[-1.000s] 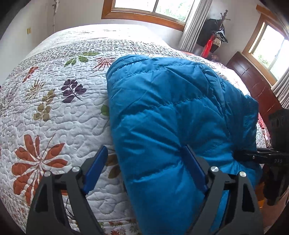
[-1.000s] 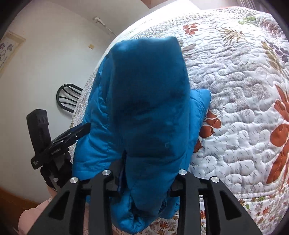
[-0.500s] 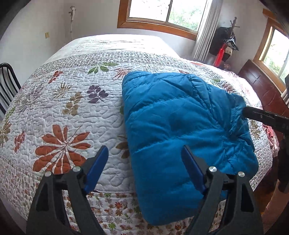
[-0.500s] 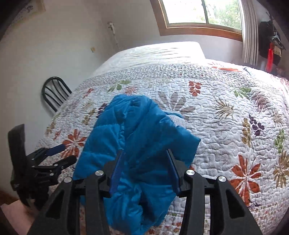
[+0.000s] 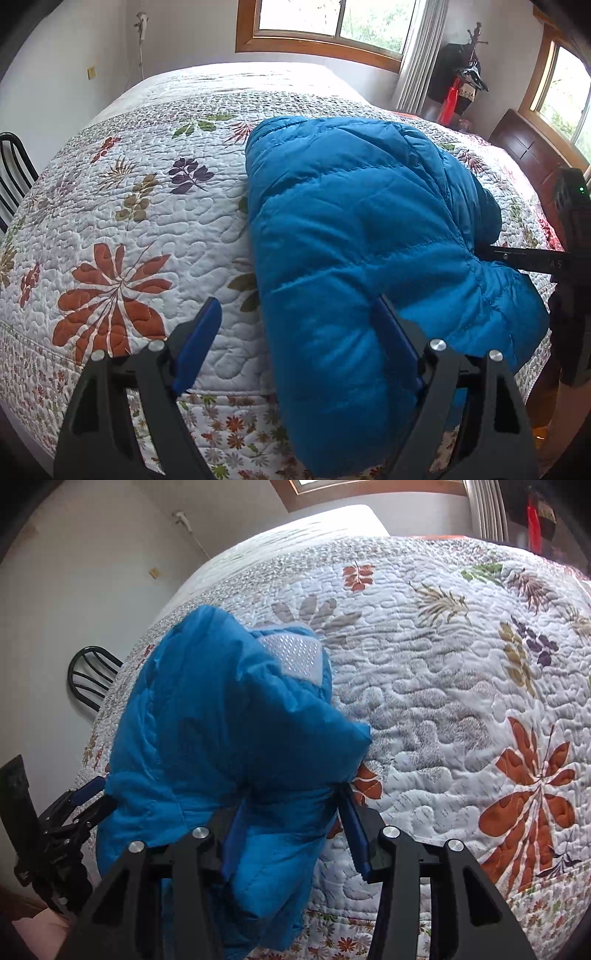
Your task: Fold large clothes
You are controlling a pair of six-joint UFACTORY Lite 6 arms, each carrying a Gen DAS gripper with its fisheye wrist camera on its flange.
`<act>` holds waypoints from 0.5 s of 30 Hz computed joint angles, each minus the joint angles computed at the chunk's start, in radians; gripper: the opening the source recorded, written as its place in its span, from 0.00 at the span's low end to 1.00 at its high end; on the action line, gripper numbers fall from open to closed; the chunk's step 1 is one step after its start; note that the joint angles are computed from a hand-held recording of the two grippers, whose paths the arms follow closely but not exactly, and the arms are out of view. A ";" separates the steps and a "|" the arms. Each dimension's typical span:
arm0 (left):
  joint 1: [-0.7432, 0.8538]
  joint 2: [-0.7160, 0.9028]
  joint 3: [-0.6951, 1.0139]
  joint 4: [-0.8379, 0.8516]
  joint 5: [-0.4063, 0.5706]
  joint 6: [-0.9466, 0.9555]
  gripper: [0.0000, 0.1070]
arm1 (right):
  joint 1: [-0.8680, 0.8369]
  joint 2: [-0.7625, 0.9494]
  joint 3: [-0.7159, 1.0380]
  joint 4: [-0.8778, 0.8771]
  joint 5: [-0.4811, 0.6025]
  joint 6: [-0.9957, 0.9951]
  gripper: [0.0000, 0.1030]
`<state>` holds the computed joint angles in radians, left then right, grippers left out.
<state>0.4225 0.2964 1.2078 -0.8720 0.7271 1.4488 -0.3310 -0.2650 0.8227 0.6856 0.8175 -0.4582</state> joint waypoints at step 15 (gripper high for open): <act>0.042 -0.035 -0.022 -0.025 0.034 0.067 0.77 | 0.085 -0.170 -0.011 -0.186 0.014 0.262 0.49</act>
<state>0.4644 0.2613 1.1862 -0.8967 0.7608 1.5160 -0.2462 -0.4354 0.8115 0.4998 0.8314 -0.1959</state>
